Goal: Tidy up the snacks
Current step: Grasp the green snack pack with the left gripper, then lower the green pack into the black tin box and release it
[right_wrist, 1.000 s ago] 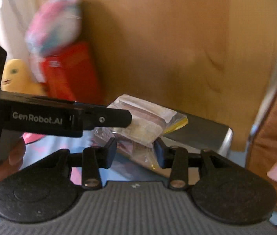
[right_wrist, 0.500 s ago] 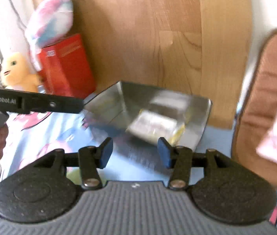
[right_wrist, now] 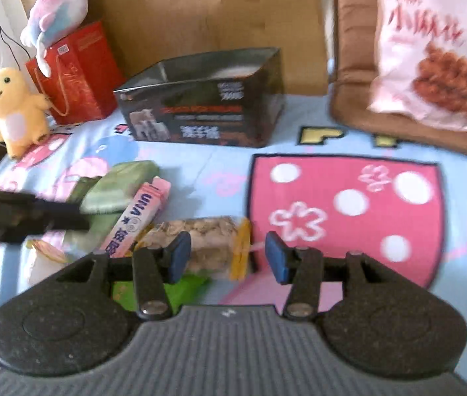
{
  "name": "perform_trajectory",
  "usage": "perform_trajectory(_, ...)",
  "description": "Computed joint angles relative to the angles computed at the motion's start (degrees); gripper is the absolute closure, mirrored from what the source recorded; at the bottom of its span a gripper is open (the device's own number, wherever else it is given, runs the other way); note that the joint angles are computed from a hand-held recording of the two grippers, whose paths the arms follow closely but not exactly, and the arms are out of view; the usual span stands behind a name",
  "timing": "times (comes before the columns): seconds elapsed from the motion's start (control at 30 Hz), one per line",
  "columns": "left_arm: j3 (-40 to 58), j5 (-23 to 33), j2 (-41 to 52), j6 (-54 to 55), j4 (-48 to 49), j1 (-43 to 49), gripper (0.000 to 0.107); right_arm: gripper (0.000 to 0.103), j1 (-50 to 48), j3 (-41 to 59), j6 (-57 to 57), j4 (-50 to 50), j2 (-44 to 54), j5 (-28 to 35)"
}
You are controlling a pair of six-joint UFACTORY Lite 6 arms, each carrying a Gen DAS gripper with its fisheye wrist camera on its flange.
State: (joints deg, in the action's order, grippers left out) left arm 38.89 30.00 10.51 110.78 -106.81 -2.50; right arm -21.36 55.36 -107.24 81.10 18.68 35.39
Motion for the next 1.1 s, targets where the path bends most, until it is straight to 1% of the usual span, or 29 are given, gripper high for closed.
perform_trajectory(0.07, -2.56, 1.44, -3.5, -1.13, 1.66, 3.15, 0.057, 0.05, -1.45, -3.23, -5.16, 2.19, -3.44, 1.66)
perform_trajectory(0.1, -3.22, 2.32, -5.04, -2.27, 3.13, 5.37, 0.057, 0.05, -2.53, -4.95, -6.95, 1.83, -5.68, 3.71)
perform_trajectory(0.17, -1.96, 2.31, -5.63, -4.99, 4.37, 7.15, 0.057, 0.05, -4.23, -8.09, -9.98, 0.94, -8.68, 6.95)
perform_trajectory(0.2, -0.45, 2.5, -5.2, -7.06, 5.51, 8.14, 0.057, 0.05, -4.06, -9.19, -11.33, 0.77, -9.79, 7.49)
perform_trajectory(0.27, 4.16, 2.23, -2.33, -11.42, 6.86, 7.97, 0.057, 0.05, -1.38, -10.87, -15.28, 3.43, -11.04, 6.71)
perform_trajectory(0.33, 8.25, 3.68, 0.66, -14.9, 8.75, 8.02, 0.057, 0.05, 2.11, -10.43, -16.5, 5.12, -10.33, 6.26)
perform_trajectory(0.4, 12.53, 4.09, 4.06, -18.95, 10.89, 7.3, 0.057, 0.05, 7.29, -9.3, -18.81, 7.91, -8.87, 3.92)
perform_trajectory(0.47, 16.52, 4.52, 7.85, -22.28, 13.29, 6.66, 0.057, 0.05, 12.03, -6.04, -21.32, 9.28, -5.53, 1.99)
perform_trajectory(0.57, 21.64, 3.78, 13.6, -26.85, 16.74, 5.05, 0.055, 0.049, 16.96, 1.08, -17.87, 7.33, 0.5, -0.87)
perform_trajectory(0.7, 25.54, 4.78, 19.39, -28.2, 17.7, 4.29, 0.055, 0.035, 20.99, 14.37, -3.19, -5.27, 10.8, -1.38)
perform_trajectory(0.73, 26.86, 4.86, 21.12, -28.5, 17.69, 3.97, 0.058, 0.032, 21.81, 18.43, 1.33, -10.59, 14.0, -1.54)
perform_trajectory(0.77, 28.35, 4.93, 22.81, -29.43, 18.37, 3.46, 0.06, 0.028, 22.25, 20.64, 3.48, -13.51, 15.93, -1.08)
perform_trajectory(0.8, 30.14, 5.28, 24.83, -30.64, 19.43, 2.8, 0.066, 0.027, 21.95, 22.67, 3.89, -14.04, 17.69, 0.64)
perform_trajectory(0.87, 30.1, 3.62, 25.04, -28.81, 17.54, 1.63, 0.066, 0.029, 21.17, 29.05, 10.05, -18.27, 22.17, 5.13)
perform_trajectory(0.9, 30.05, 3.03, 24.67, -28.55, 17.65, 1.26, 0.067, 0.031, 20.61, 30.24, 11.0, -18.28, 23.28, 6.43)
perform_trajectory(0.93, 30.13, 3.49, 24.49, -29.31, 17.96, 1.39, 0.067, 0.032, 20.16, 29.48, 9.56, -16.61, 23.09, 6.62)
perform_trajectory(1.0, 30.7, 5.05, 23.98, -31.79, 19.37, 1.82, 0.067, 0.04, 18.83, 26.61, 6.58, -12.69, 21.8, 6.93)
perform_trajectory(1.07, 30.25, 4.7, 21.78, -30.61, 18.31, 1.35, 0.067, 0.041, 17.77, 24.2, 5.39, -9.84, 20.11, 7.18)
perform_trajectory(1.1, 30.31, 4.42, 20.7, -30.18, 17.77, 1.12, 0.067, 0.041, 17.33, 21.82, 2.71, -7.0, 18.12, 7.03)
